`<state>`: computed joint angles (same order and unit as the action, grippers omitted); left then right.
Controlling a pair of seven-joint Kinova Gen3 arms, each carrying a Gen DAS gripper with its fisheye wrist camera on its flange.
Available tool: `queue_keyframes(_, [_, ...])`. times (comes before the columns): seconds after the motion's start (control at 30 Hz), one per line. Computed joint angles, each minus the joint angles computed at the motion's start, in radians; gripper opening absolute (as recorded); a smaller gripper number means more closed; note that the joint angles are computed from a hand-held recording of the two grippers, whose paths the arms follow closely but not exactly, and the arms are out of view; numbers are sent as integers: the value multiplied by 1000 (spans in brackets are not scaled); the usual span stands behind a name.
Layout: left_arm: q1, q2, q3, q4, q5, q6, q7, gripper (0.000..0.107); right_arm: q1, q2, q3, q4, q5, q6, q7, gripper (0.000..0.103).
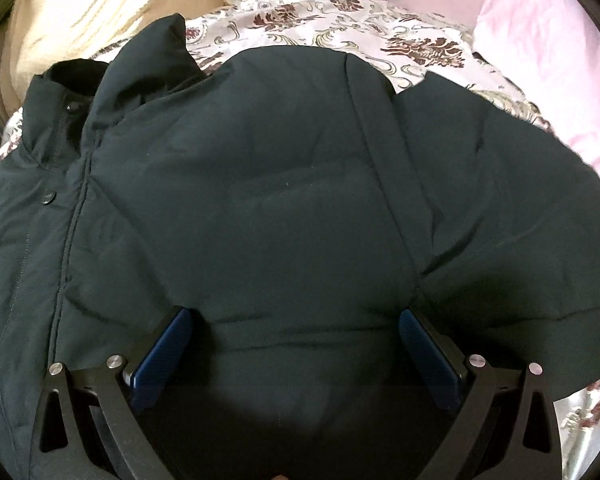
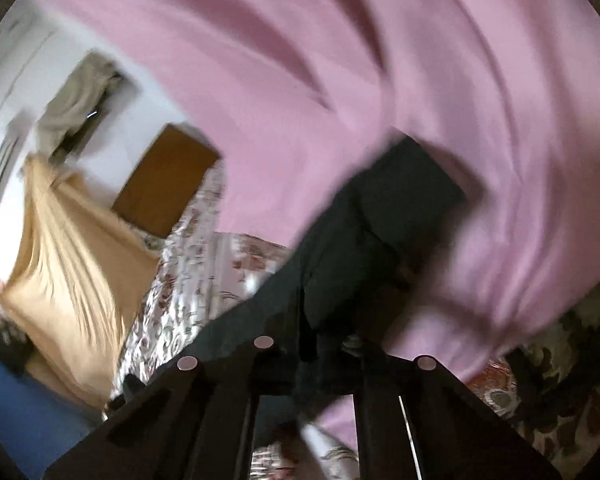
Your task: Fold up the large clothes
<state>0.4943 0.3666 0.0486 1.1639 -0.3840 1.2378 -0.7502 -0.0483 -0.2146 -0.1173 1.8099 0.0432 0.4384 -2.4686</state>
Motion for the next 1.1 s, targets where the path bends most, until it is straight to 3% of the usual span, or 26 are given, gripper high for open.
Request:
queue_keyframes(0.13, [-65, -108, 15, 101, 75, -86, -44, 103, 84, -23, -181, -87, 162, 28, -6, 5])
queue_keyframes(0.27, [-184, -270, 25, 231, 196, -154, -136, 103, 58, 11, -312, -202, 325, 52, -44, 5])
queue_keyframes(0.4, [-316, -410, -8, 308, 318, -134, -249, 103, -80, 101, -388, -342, 487, 134, -75, 5])
queue_keyframes(0.53, [-439, -548, -101, 383, 428, -115, -389, 103, -265, 232, -439, -474, 640, 234, -122, 5])
queue_keyframes(0.63, [-511, -628, -161, 420, 448, -97, -459, 103, -393, 337, -475, -564, 711, 333, -115, 5])
queue_keyframes(0.73, [-581, -695, -221, 444, 445, -90, -526, 103, -484, 462, -530, -681, 746, 399, -57, 5])
queue_keyframes(0.83, [-649, -736, -254, 461, 424, -103, -573, 103, -512, 548, -589, -721, 752, 441, 3, 5])
queue_keyframes(1.0, [-702, -783, -345, 517, 473, -181, -648, 103, -690, 702, -562, -890, 736, 553, 154, 5])
queue_keyframes(1.1, [-718, -782, -360, 548, 497, -217, -674, 103, -772, 792, -557, -1009, 707, 637, 243, 5])
